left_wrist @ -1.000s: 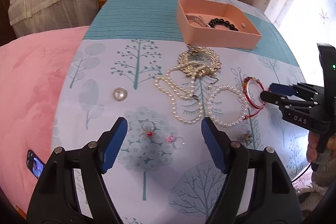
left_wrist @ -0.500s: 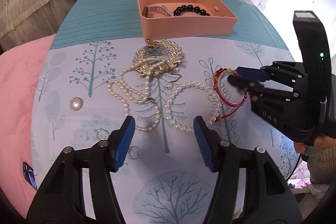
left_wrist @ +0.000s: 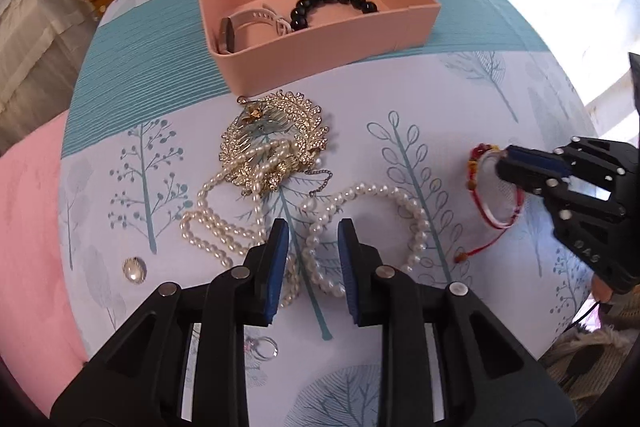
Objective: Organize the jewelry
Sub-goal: 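Grasp the red string bracelet with the right tool while the left tool grasps the pearl bracelet, then carry the red and pearl bracelets with both tools over the pink box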
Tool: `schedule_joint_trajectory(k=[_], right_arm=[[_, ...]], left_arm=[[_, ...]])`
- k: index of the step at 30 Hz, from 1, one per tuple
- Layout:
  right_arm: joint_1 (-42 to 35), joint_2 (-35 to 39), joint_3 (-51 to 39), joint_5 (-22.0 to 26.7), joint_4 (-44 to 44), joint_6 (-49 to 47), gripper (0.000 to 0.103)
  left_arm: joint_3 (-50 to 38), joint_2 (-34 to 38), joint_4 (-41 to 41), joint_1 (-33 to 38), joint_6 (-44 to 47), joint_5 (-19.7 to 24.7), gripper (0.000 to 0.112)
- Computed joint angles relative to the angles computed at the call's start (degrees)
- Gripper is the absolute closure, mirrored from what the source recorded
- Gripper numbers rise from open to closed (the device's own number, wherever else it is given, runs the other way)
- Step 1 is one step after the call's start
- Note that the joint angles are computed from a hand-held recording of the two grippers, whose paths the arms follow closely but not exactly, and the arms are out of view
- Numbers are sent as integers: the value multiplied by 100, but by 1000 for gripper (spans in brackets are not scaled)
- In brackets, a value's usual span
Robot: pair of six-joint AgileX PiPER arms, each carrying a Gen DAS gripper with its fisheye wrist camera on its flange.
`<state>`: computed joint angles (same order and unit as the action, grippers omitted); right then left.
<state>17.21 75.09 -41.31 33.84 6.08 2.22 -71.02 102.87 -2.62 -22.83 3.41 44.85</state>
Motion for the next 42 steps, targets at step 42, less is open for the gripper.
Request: schedule_joint_trajectory(k=[42], right_arm=[[293, -49, -4389, 2619, -1347, 1426, 93]], left_arm=[[-3765, -280, -230, 248, -528, 2104, 107]])
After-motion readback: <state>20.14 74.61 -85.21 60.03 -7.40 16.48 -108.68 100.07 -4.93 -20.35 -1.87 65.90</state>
